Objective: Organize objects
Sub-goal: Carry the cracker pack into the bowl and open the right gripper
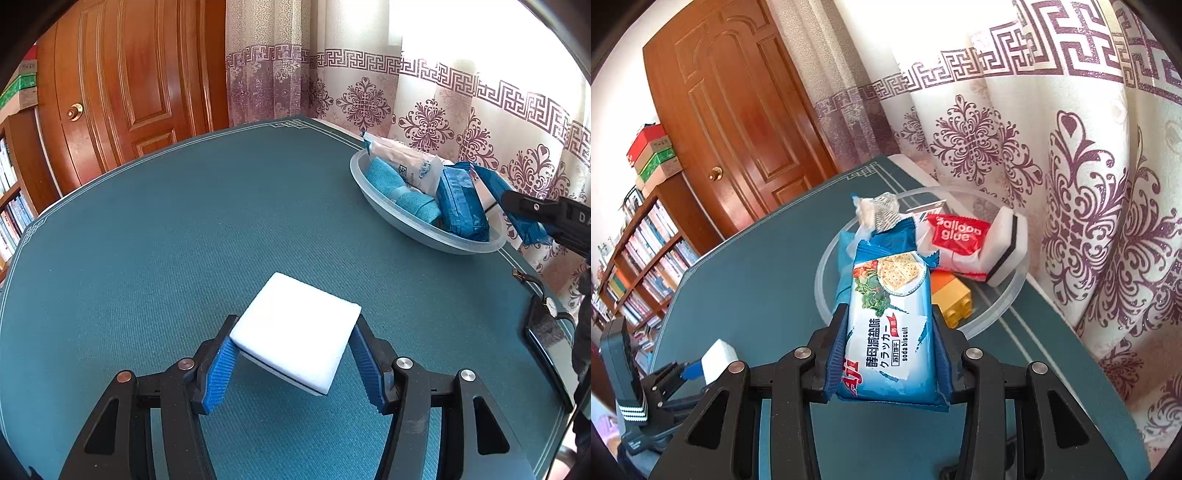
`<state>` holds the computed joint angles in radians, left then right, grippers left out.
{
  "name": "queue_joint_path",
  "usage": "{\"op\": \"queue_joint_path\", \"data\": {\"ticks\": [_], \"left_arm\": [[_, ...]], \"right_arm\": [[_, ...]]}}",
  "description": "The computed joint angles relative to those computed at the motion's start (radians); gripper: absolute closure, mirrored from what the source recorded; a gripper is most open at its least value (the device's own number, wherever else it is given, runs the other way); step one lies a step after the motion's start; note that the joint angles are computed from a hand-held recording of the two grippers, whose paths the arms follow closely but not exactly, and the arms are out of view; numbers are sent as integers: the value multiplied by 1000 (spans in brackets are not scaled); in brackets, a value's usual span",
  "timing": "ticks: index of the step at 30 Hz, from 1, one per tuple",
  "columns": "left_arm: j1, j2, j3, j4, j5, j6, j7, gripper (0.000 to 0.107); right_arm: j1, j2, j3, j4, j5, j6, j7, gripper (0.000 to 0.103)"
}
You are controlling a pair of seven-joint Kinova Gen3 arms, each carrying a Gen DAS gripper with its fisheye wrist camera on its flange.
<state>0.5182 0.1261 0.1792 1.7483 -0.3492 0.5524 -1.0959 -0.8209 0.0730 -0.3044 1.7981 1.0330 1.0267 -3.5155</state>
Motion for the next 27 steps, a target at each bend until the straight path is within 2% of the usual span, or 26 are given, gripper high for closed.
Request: {"op": "queue_joint_path", "data": {"ticks": [7,17,20,27], "left_arm": [[7,8,3,-17,15,13,7,45],[16,19,0,-37,18,30,16,45],[25,24,-1,-46,9,34,25,45],[43,41,-1,-90,-2,55,34,45]], "right_arm": [[60,21,46,-24,-25,-12,75,61],[75,32,69,-18,-28,-57,99,60],[63,20,58,-7,-13,-36,83,57],[8,-1,5,15,33,85,51,49]]}}
